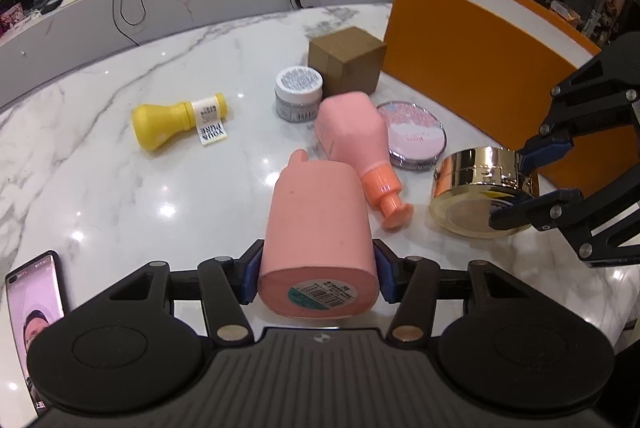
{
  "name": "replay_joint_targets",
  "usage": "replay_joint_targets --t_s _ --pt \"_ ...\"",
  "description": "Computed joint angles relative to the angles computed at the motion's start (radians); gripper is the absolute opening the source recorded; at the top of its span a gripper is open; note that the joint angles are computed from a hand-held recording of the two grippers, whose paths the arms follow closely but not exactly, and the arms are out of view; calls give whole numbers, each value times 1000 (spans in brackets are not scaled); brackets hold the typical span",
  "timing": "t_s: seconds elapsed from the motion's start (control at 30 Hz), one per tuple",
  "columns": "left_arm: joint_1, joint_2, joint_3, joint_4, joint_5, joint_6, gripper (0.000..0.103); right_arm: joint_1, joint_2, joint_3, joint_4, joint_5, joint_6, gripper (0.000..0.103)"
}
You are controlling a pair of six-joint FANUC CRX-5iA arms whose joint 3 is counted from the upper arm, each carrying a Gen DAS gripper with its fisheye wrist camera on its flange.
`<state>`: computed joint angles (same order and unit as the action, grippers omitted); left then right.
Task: Organize rigid objects
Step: 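Carry the pink bottle with the left tool while the right tool carries the gold jar into the orange box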
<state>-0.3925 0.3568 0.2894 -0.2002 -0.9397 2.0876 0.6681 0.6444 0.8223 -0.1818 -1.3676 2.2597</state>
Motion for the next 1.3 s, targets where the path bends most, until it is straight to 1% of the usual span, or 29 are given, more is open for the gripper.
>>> replay_joint_targets --t_s 0.23,0.43,0.57,0.8,1.07,1.17,1.3 --pt "-8 -9 22 -34 -15 38 63 -5 -11 -6 3 29 -37 27" --pt "-27 -9 55 -59 -22 60 63 -13 -29 -19 12 79 -107 27" --pt "-38 2 93 -64 -36 55 63 -21 -40 -26 20 110 -154 27" --pt "-66 54 213 -85 -107 15 63 -45 -68 -28 16 151 -206 27" --pt "-92 121 356 -98 -146 -35 63 -99 -103 -42 -25 196 -282 27" --pt "-97 154 415 -94 -161 -63 63 -118 -119 -58 -38 212 -292 27" --pt "-103 218 524 -83 -193 -105 63 -148 -138 -75 -59 236 -323 27"
